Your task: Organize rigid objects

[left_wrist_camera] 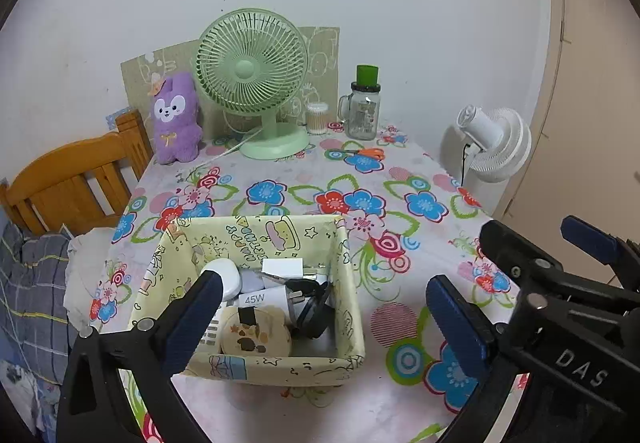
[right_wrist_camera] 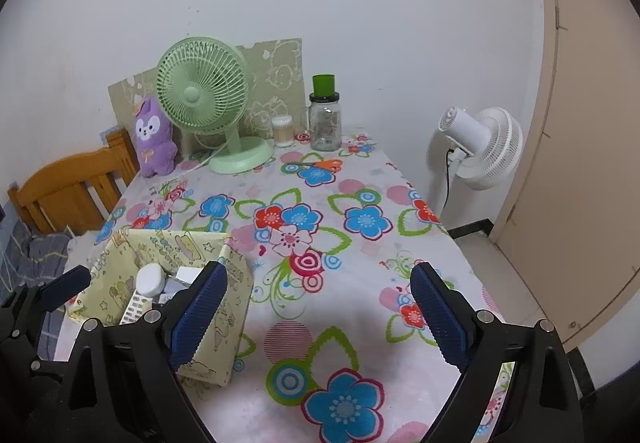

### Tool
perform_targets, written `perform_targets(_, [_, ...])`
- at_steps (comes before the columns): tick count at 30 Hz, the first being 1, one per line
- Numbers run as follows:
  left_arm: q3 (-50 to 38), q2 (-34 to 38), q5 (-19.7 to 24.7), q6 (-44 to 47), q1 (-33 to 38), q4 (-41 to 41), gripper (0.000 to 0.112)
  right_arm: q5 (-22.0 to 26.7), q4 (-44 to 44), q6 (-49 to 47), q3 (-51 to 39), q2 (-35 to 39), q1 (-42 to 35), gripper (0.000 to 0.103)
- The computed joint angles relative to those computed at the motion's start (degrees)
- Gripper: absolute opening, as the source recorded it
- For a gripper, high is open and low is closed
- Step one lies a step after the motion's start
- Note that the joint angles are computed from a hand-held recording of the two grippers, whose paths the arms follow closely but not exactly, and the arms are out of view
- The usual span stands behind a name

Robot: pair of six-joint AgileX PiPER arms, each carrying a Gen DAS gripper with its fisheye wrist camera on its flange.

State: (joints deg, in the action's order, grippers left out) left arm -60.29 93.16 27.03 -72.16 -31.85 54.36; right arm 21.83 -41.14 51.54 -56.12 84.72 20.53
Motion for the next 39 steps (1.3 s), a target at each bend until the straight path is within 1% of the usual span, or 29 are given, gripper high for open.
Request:
perform_targets(3, [0.3,-0.7,0.4,-1.6,-0.6,1.0,0.103,0.0,-1.2,0.6,0.8,-1.4,-0.5,0.095])
perform_targets(7, [0.2,-1.3,1.0,-1.5,-1.2,-0.3,0.103,-0.5,-2.2,0.9,2.1,-3.4,-1.6,0.096])
perform_targets(14, [0.3,-2.2,4.5,-6.7,-4.2,4.4,0.103,-3.3,4.1,-6.1,4.2,-6.4,-5.3,0.097])
perform_targets(17, [0.4,-2.6,5.1,-8.0,-4.8,5.4,0.103,-3.9,6.5,-8.8,4.8,-7.4,-6.7,0.097])
perform_targets(22, [0.7,-3.4,6.1,-9.7,-5.8,7.4,0.103,-4.5,7.9,-10.6,5.9,-9.3,-8.1,0.097])
perform_targets(29, [1.0,-4.2,6.9,-11.1,-6.7,8.5,0.103,-5.4,7.0,-9.9,7.7,-11.6,-9.4,0.099])
perform_targets(34, [1.6,-5.0,6.0,-11.7,-6.6,8.4,0.103,-5.7,7.2,-11.0,8.7,-12.4,-9.7,0.099])
perform_targets(39, [2.3,-5.6,6.4,-13.2,-7.2,9.8,0.103,-6.5,4.5,-9.0,9.6,-13.3,-9.4,0.099])
